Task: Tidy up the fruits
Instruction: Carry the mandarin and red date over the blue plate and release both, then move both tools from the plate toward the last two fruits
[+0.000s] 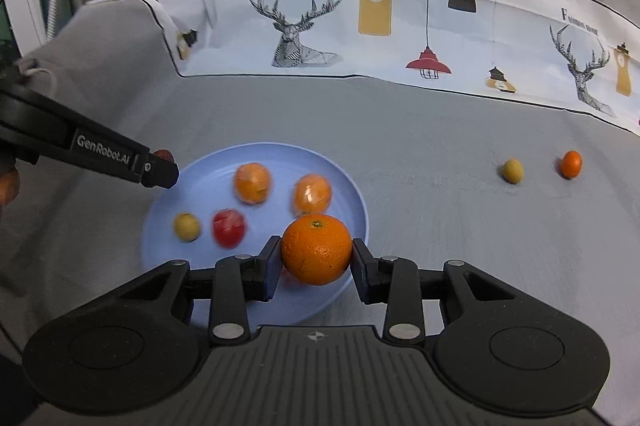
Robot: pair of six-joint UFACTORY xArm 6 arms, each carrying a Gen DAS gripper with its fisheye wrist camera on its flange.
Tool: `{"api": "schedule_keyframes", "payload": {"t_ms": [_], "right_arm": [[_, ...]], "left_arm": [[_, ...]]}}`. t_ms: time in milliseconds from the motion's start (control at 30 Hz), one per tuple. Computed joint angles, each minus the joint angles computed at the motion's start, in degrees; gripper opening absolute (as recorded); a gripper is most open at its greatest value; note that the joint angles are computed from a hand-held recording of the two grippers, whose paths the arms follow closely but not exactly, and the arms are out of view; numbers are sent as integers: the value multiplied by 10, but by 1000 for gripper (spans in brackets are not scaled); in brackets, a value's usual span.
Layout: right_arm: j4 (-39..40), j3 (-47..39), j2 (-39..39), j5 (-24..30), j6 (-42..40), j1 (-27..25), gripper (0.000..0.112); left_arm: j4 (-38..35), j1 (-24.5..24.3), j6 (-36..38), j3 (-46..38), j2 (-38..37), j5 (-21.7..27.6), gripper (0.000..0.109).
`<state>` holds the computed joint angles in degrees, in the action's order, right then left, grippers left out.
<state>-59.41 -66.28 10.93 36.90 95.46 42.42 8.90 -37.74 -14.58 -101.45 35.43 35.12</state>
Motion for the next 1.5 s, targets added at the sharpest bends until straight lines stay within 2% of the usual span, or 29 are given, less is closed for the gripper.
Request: {"api": "schedule_keyframes", "payload": {"t_ms": [100, 133, 167, 200, 233, 300, 333, 400, 533, 633, 700, 867, 1033, 1067, 1100, 1233, 1367, 1500], "right_arm": [[10, -13, 24, -14, -11, -16, 38], [11, -16, 30, -18, -13, -20, 38], [7, -18, 35, -26, -13, -25, 39], [1, -18, 38, -33, -7, -29, 45], [-7, -20, 38, -32, 3, -31, 51], [-14, -17, 31, -33, 7, -31, 72], [-17, -10, 23, -40, 5, -31, 76], [-7, 10, 1, -45, -7, -24, 85], [67, 49, -47, -26, -47, 18, 90], [102, 65, -77, -12, -40, 53, 92], [102, 65, -92, 5, -19, 78, 94], [53, 40, -114, 101, 6, 136, 96], [17, 23, -139, 209, 36, 203, 97], [12, 19, -141, 229, 37, 216, 97], [6, 14, -143, 250, 34, 232, 97], [-25, -7, -143, 339, 28, 286, 101], [-43, -28, -135, 386, 33, 316, 102], [-63, -40, -125, 452, 38, 360, 102]], "left_arm": [[-9, 3, 23, -64, 51, 31, 23], [-18, 4, 37, -72, 59, 28, 29], [-26, 6, 53, -77, 63, 24, 58], [-15, 6, 45, -77, 62, 19, 77], [14, 6, 12, -57, 50, -3, 102], [69, 12, -53, 28, -3, -89, 103], [67, 13, -50, 60, -26, -106, 103], [78, 14, -64, 111, -70, -105, 103], [111, 12, -107, 219, -165, -68, 103], [121, 5, -145, 287, -233, -27, 103], [103, 1, -152, 327, -277, -12, 103], [106, -10, -177, 407, -366, -34, 103], [160, -22, -229, 441, -411, -74, 103], [177, -27, -248, 443, -419, -70, 103], [184, -32, -262, 442, -424, -65, 103], [187, -41, -277, 474, -468, -97, 103], [226, -50, -298, 482, -495, -92, 103], [198, -67, -272, 483, -503, -82, 103]]}}
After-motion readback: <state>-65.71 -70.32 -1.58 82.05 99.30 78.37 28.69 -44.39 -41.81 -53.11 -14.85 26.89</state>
